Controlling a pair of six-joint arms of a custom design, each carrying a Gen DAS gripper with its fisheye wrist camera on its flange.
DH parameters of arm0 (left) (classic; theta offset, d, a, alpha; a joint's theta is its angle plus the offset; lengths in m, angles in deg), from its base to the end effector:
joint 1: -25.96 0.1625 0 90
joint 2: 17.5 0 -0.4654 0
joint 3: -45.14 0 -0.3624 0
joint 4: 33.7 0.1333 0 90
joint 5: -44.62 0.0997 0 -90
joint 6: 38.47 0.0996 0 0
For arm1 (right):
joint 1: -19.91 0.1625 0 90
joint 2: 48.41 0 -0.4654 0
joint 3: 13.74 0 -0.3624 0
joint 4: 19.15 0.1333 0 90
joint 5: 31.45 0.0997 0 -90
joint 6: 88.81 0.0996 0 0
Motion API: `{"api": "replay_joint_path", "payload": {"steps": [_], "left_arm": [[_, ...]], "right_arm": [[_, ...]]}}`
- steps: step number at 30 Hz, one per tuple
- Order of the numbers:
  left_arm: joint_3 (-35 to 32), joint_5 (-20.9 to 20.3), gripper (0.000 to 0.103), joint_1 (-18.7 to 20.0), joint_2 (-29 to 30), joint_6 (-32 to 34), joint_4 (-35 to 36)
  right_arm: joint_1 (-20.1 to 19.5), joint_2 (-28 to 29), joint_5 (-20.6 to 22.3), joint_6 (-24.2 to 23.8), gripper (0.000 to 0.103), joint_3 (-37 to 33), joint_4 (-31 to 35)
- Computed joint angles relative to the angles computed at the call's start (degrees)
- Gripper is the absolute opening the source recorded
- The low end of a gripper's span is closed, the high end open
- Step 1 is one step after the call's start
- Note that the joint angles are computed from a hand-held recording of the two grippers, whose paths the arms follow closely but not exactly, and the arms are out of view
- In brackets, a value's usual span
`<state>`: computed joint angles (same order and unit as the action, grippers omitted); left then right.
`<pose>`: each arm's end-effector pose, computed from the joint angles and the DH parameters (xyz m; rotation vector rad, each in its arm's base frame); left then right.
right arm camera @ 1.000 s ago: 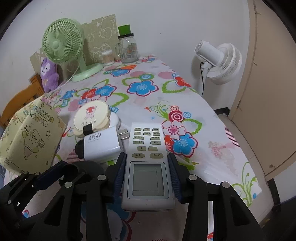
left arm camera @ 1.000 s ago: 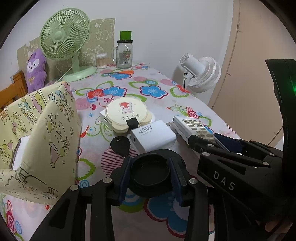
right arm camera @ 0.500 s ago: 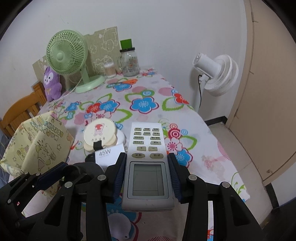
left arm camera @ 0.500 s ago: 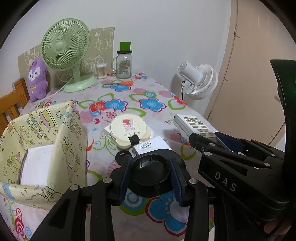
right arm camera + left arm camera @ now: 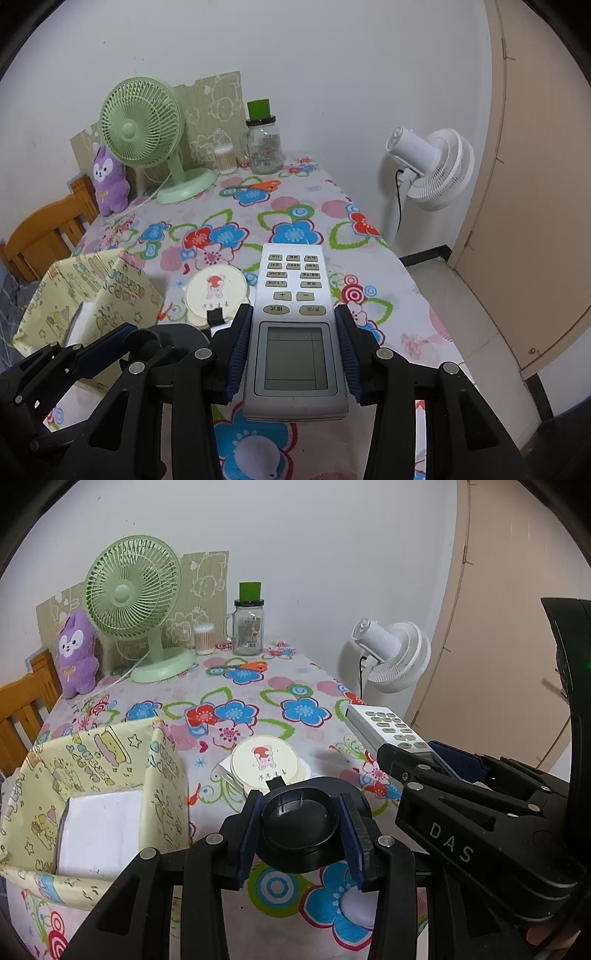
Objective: Organize rigid objects
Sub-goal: 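Lift the white remote with the right gripper and carry it toward the basket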
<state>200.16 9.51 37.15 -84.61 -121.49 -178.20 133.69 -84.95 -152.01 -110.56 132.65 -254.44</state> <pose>-0.1996 -0.2584 0.1264 0.2657 2.2436 -1.0390 0.2296 -0.3161 0.0867 0.7684 -2.3967 0.8131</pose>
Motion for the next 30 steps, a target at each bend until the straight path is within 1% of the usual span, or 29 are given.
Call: {"api": "replay_joint_path", "payload": {"steps": [10,17,20,24,30], "left_arm": [[-1.5,1.0,0.041,0.0,-5.1,0.4,6.9],[-2.7,2.0,0.041,-0.5,-9.8,-2.0,14.7],[-2.8,2.1,0.041,-0.4,-11.6,-3.0,17.0],[-3.4,2.3,0.041,-0.5,-13.9,-5.1,22.3],[-3.5,1.9,0.041,-0.8,-16.6,-6.4,26.6]], "right_arm": [[3.1,-1.7,-1.3,2.3,0.047,-2.0,4.0],[5.6,-2.1,-2.5,3.8,0.047,-3.7,6.4],[6.5,-2.3,-2.8,4.4,0.047,-4.4,7.3],[7.6,-2.2,-3.0,5.3,0.047,-5.0,8.4],[8.8,-1.7,-3.3,7.0,0.047,-5.8,9.6]]}}
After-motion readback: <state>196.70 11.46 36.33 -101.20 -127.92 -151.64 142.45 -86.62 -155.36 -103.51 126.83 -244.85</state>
